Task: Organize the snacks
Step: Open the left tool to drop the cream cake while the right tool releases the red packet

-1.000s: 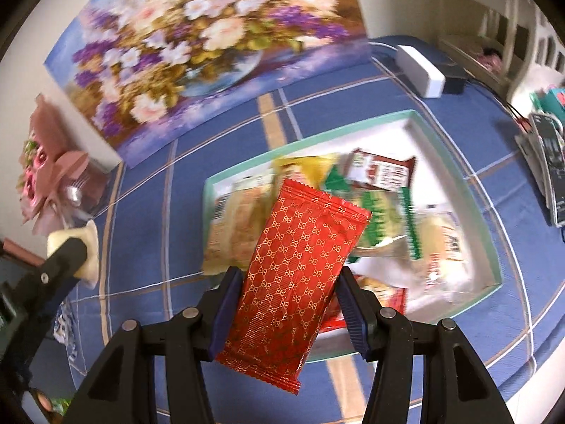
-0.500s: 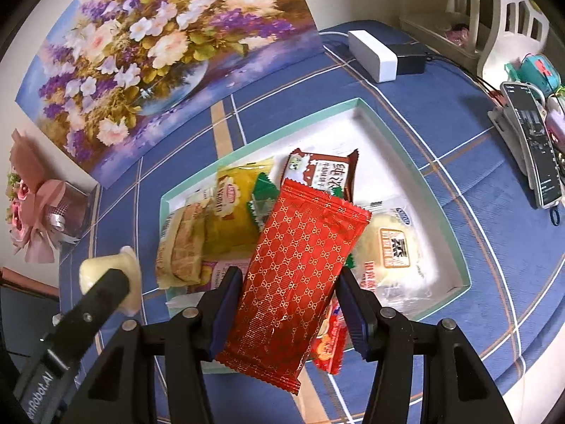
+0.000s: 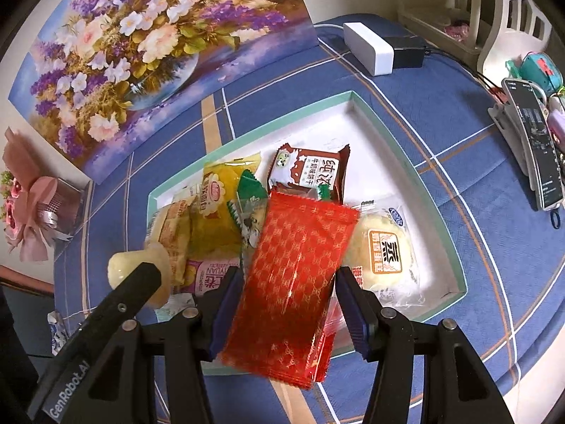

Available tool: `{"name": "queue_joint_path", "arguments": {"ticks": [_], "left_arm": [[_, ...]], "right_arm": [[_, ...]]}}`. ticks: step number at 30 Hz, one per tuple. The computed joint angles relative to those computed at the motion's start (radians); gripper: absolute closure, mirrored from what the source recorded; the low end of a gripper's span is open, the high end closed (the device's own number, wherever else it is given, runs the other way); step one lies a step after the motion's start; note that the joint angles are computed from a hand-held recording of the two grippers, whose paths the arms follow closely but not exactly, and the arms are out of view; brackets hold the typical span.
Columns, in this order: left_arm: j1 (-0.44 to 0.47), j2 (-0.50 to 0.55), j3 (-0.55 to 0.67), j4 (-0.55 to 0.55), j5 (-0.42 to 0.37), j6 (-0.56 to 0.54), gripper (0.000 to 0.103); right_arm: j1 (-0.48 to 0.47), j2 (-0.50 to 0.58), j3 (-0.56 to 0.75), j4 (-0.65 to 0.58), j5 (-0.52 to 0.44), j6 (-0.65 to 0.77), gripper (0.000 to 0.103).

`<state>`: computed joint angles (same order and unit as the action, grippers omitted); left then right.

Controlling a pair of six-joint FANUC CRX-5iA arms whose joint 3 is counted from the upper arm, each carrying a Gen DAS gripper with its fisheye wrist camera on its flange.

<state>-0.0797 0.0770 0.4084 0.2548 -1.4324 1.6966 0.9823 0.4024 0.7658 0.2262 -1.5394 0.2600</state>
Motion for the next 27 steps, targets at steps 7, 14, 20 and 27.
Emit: {"name": "queue_joint_path", "arguments": {"ticks": [7,14,20,27], "left_arm": [[0.009,0.004,-0.002,0.013,-0.004,0.000,0.066],[0.021,-0.005,-0.007,0.035,0.009,-0.007,0.066],[0.040,-0.011,0.001,0.035,0.003,0.002,0.066],[0.063,-0.008,0.051,-0.093,-0.053,0.076,0.054]], "right_arm": [[0.000,0.001,0.003,0.003,0.001,0.008,0.045],[-0.002,0.000,0.002,0.003,0.004,0.004,0.045],[0.000,0.004,0.008,0.007,-0.003,0.008,0.045],[0.015,0.045,0.078,0.028,-0.041,0.050,0.045]]}}
